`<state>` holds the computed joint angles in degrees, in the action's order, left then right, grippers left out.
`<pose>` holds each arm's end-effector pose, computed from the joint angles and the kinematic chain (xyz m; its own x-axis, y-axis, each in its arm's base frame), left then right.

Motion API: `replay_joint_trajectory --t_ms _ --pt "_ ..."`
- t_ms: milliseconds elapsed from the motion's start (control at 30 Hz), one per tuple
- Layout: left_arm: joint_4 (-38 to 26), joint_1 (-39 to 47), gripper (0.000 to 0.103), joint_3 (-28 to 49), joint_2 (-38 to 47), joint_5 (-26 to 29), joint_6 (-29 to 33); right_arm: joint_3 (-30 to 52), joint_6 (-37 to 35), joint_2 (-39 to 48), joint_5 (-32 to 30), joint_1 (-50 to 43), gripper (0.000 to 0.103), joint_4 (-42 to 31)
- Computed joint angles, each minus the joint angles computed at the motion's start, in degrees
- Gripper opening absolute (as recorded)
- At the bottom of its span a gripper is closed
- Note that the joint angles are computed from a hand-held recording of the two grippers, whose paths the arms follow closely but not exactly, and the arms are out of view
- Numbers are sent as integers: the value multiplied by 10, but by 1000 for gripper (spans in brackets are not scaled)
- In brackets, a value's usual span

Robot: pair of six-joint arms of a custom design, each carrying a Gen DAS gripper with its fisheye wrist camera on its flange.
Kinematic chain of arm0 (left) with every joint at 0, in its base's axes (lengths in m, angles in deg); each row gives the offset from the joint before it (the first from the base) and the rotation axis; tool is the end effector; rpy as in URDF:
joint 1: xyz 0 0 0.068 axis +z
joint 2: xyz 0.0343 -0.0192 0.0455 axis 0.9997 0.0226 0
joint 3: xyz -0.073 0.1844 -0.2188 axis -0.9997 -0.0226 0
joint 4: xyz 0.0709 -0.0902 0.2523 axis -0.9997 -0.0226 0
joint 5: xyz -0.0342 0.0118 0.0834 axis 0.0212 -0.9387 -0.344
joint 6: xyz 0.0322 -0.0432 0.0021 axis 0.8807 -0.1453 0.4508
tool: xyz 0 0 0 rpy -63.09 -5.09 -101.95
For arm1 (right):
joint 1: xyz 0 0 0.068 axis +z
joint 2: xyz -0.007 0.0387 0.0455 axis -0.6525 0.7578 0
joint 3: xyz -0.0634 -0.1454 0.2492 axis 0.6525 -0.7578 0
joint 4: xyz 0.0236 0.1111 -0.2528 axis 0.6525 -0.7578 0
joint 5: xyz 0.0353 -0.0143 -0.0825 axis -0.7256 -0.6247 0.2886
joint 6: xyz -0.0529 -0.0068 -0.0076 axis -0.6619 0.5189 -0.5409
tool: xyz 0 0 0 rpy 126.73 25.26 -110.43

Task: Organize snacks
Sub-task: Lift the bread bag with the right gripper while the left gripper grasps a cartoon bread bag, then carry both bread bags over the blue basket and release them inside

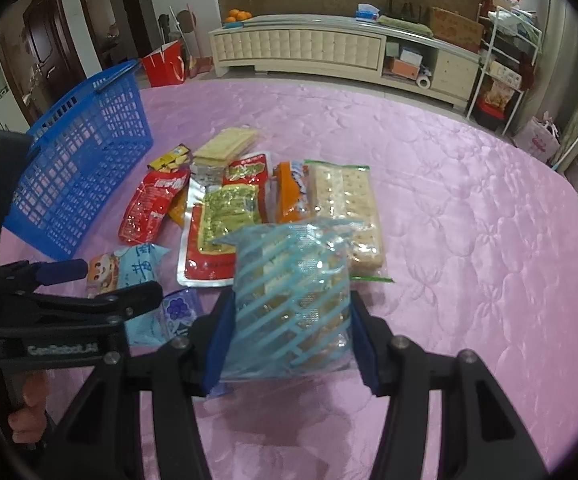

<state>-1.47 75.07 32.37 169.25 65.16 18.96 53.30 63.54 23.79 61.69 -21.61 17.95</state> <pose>0.2983 -0.0748 0.0144 -0.9342 0.0587 -0.3518 0.1078 0.9867 -0.1217 0.2362 0.0779 0.1297 -0.8535 -0.0594 -0.5178 -0.0850 0.9960 0.0259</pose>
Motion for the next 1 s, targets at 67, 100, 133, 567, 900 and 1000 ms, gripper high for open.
replay_joint_trajectory --t_ms 67,100,133,567,900,1000 --pt "5 2 98 -3 2 -2 0 -2 -1 -1 3 -1 59 1" --pt "5 5 94 -6 1 6 9 -3 -1 -2 4 -1 59 1" --pt "5 9 84 -9 -2 22 13 -4 0 -3 3 -1 59 1" --pt "5 35 65 -87 -108 71 55 12 49 -54 30 44 59 -75" --pt "-101 103 65 -155 -343 149 136 69 133 -133 117 158 59 -205" --pt "-148 147 65 -156 -392 180 183 100 158 -136 145 195 59 -237"
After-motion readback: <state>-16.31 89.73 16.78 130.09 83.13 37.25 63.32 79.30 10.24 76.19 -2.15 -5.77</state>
